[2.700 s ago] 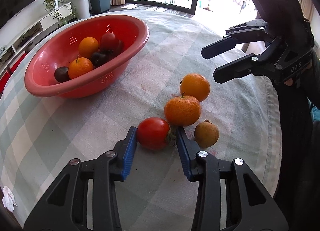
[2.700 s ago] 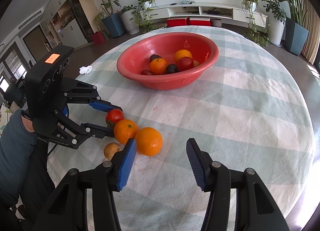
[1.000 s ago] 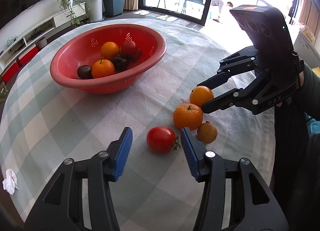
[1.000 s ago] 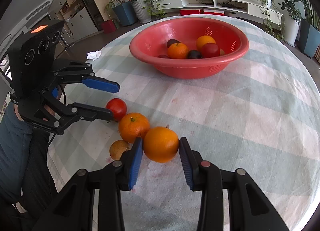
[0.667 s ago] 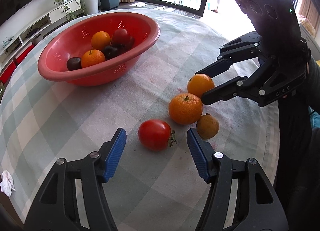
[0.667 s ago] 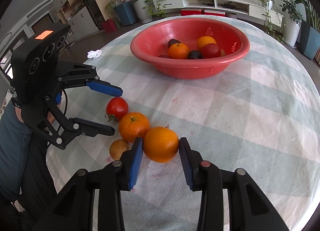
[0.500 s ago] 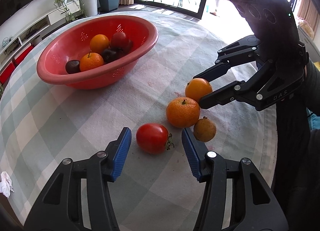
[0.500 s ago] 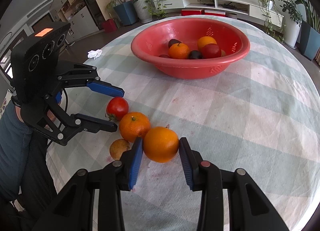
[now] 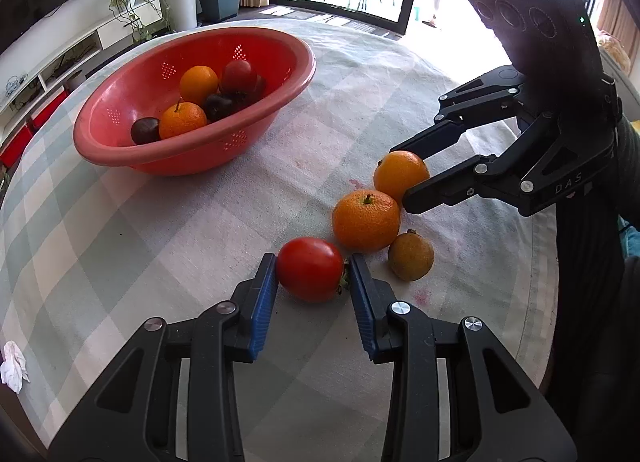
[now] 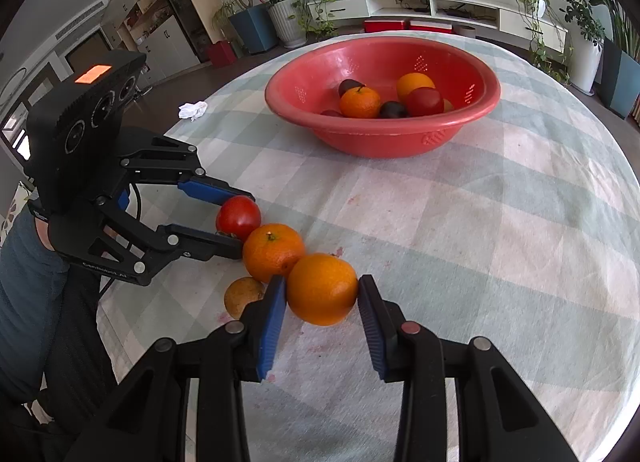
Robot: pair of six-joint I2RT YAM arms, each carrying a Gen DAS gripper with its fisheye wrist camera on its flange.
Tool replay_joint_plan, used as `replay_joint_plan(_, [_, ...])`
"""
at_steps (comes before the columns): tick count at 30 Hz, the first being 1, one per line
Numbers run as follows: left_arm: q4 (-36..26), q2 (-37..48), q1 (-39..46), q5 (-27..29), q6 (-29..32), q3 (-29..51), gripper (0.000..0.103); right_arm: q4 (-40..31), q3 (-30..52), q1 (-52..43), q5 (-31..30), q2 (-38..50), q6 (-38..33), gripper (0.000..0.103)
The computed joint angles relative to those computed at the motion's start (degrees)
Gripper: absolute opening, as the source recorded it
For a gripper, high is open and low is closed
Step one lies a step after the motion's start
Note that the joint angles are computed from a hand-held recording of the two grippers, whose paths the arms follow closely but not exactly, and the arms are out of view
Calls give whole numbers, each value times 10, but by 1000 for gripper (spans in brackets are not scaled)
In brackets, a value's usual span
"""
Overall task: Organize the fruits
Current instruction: 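Carry the red tomato and orange over the red bowl and lower them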
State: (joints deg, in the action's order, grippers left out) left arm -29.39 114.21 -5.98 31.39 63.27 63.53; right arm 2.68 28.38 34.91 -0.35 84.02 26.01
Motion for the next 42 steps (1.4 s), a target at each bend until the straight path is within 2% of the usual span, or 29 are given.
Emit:
replay_joint_plan(5, [-6, -13, 21, 33, -12, 9, 34, -1, -23, -10, 2, -44, 10, 39])
replay_joint_plan(10, [-14, -37, 44, 83, -41, 24, 34, -23, -43, -38, 12, -127, 19, 39])
replay_joint_plan(13, [24, -65, 45, 97, -102, 26, 34, -54, -38, -70, 19, -179, 12, 39])
replay_joint_plan(16, [40, -69, 43, 112, -178, 66, 34, -94, -1, -110, 28, -195, -10, 39])
replay_joint_plan(18, [54, -58, 27, 83, -215, 96, 34, -108, 31, -134, 29, -194, -23, 40])
replay_joint_plan(21, [55, -22, -8, 30, -237, 153, 34, -114, 86, -143, 36, -164, -47, 40])
replay_joint_plan(24, [53, 22, -37, 1, -253, 204, 34, -123, 147, -112, 67, -87, -69, 40])
replay_joint_plan(29, [58, 87, -85, -57, -248, 258, 34, -120, 208, -74, 76, 33, -86, 39])
replay_joint_plan(36, [83, 140, -101, -77, -265, 287, 34, -107, 228, -85, 56, 106, -84, 39])
replay_joint_plan(42, [77, 162, -102, -81, -262, 303, 34, -99, 237, -85, 55, 141, -89, 40])
